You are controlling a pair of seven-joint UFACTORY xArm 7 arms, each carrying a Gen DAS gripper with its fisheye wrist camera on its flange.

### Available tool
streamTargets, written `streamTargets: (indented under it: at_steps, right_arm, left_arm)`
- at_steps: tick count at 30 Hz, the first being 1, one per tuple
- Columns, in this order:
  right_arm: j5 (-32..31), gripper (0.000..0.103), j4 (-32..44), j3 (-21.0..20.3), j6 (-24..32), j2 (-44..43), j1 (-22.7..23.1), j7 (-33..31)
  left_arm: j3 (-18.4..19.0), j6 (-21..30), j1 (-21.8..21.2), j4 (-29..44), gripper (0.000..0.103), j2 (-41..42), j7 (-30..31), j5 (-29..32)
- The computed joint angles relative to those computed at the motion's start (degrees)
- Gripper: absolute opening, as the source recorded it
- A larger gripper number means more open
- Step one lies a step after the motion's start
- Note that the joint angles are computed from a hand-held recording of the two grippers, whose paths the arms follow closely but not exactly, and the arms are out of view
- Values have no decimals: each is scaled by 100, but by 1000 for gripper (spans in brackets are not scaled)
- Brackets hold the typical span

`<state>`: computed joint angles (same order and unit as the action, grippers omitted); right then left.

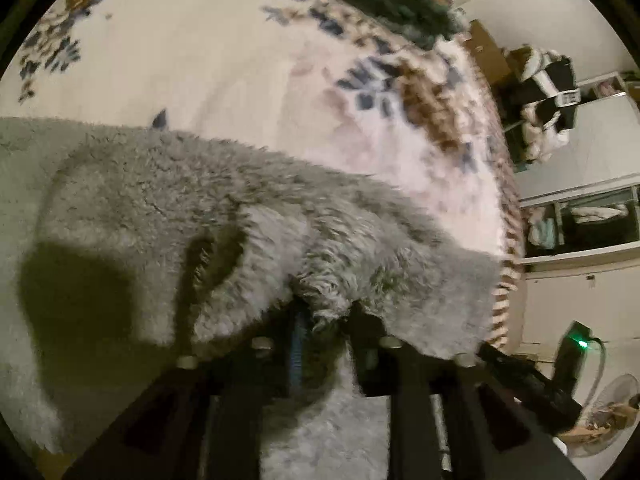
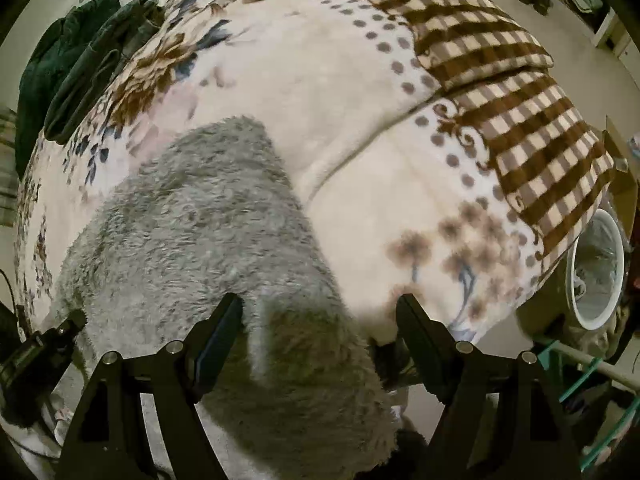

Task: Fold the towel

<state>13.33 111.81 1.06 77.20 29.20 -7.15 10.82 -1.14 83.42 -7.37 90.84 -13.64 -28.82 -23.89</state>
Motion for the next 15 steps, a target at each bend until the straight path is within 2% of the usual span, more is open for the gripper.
streamTargets:
  at_steps: [1,2,3,4,6,11,13,15]
  right_arm:
    - [18,81,75,8,62,9,-8,8]
    - [12,81,129,10,105,7,-7,8]
    - [-1,82,201,12,172,7,-3,6]
    - [-4,82,283,16,246,21,1,14]
    - [19,82,549,43,493,118,8,54]
    - [-100,82,1507,152,1173,601,194,-21]
    - [-231,82,1863,173,1328,811,333,-104]
    - [-301,82,2315,195,1522,1115,456,-87]
  left_arm:
    - [9,-118,20,-69,45,-189,-58,-28]
    - [28,-228,60,-174,71,-428,-200,-37]
    - [59,-311,88,-283,92,-616,-323,-59]
    - [105,-459,158,-507,96,-954,-556,-89]
    - [225,-507,335,-906,96,-1577,-1060,-23]
    - [510,-169,1114,-1941,96,-3042,-2306,779]
    - [677,-176,1414,-2418,96,-3485,-2580,1042]
    - [887,-443,1668,-2990,96,-3843,-2717,1187]
